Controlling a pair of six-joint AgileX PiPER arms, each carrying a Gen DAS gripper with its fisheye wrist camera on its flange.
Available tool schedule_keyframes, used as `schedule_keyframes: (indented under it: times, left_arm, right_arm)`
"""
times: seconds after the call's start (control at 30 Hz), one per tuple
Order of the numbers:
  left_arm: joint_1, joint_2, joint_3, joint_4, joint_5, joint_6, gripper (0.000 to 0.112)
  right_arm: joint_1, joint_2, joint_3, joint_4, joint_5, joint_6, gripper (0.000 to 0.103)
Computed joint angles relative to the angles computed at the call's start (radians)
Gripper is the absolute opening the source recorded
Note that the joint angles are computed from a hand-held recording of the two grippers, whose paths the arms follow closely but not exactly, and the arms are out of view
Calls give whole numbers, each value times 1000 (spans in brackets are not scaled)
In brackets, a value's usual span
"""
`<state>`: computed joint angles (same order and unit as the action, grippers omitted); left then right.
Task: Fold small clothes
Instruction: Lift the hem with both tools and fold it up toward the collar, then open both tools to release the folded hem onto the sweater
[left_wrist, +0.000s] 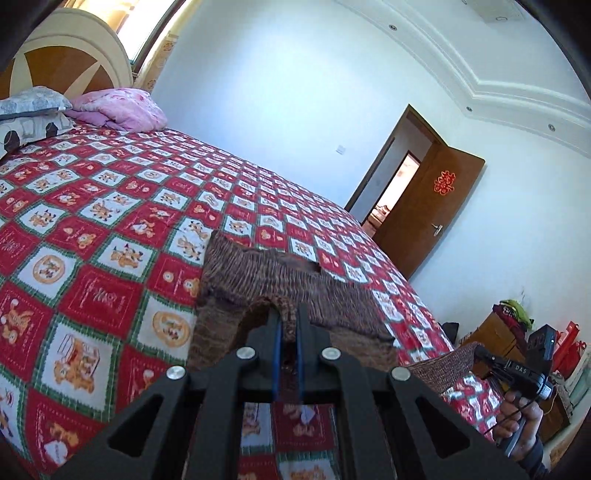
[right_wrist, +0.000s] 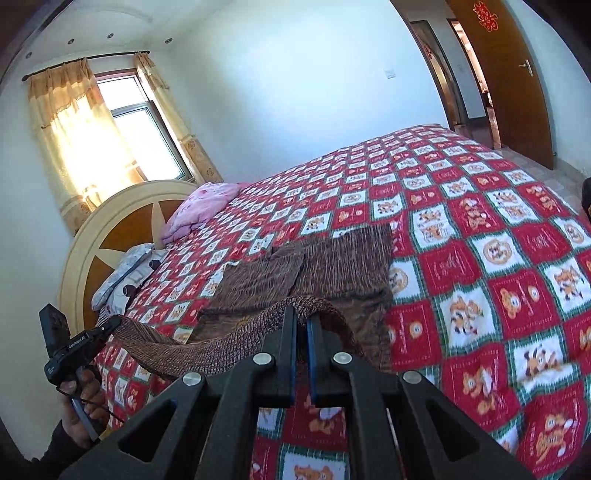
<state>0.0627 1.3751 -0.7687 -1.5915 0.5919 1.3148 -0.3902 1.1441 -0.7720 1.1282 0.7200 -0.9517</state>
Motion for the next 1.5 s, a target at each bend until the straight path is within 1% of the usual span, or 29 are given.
schedule_keyframes:
  times: [0.17,0.33,0.57,0.63,0.7,0.8,0.83,0.87,0.93,1.03,1.13,1.17,1.2,1.23,1.27,1.3,1.33,1.37,1.4,1.43,1.47,1.5]
  left_arm:
    - [-31,87,-107,2,-27,-31,6]
    - [-44,170,-209,14,-44,-59,6]
    - [-52,324,-402,96,-57,-170,6]
    - [-60,368,-458,126,-68,-207,6]
    - [-73,423,-525,172,-82,-257,6]
    - [-93,515,-638,276,-94,-366,6]
    - [-101,553,-684,326,-102,-418,6]
    - [-104,600,-742,377,-91,-472,6]
    - [-119,675,-835,494,-95,-596,6]
    - [-135,809,-1010,684,-67,-800,6]
    - [-156,957,-1235,907,-13,-1022,7]
    - [-164,1013,-1323,998,10,-1122,7]
    - [-165,1066,-1420,1062,69,-1207,10]
    - [-164,1101,-1477,1092,104,-1261,11]
    - [-161,1111,-1494,1104,123,-1290,11]
    - [-154,1098,-1471,1077,123,-1279,12]
    - [-150,1060,-1409,1060,95,-1258,18]
    - [-154,996,-1309,1082,38,-1246,23]
    - [-168,941,-1217,1145,-36,-1271,44]
    - [-181,888,-1129,1211,-112,-1302,66]
    - [-191,824,-1029,1263,-186,-1323,72]
    - [-197,787,-966,1303,-237,-1337,75]
  right_arm:
    - [67,90,-93,-16,-65,39,4]
    - [109,196,-193,-43,-111,68,4]
    - [130,372,-373,-105,-137,144,4]
    - [134,434,-434,-134,-133,179,4]
    - [142,520,-523,-194,-119,250,4]
    - [147,631,-632,-262,-94,339,4]
    - [151,667,-669,-295,-86,376,4]
    - [154,709,-714,-330,-77,419,4]
    - [158,793,-814,-396,-40,505,4]
    - [169,952,-1021,-506,20,652,4]
    - [169,1148,-1296,-588,114,794,5]
    - [174,1192,-1355,-635,108,855,8]
    - [191,1207,-1373,-722,71,919,27]
    - [201,1197,-1352,-774,19,943,53]
    - [209,1165,-1290,-785,-40,938,60]
    - [213,1133,-1235,-762,-77,893,60]
    - [221,1100,-1182,-745,-103,842,60]
    - [239,1060,-1117,-749,-134,791,60]
    - [258,1018,-1045,-749,-171,731,60]
    - [271,995,-1002,-741,-191,686,60]
    - [286,970,-956,-727,-201,624,60]
    - [292,967,-945,-722,-202,596,59]
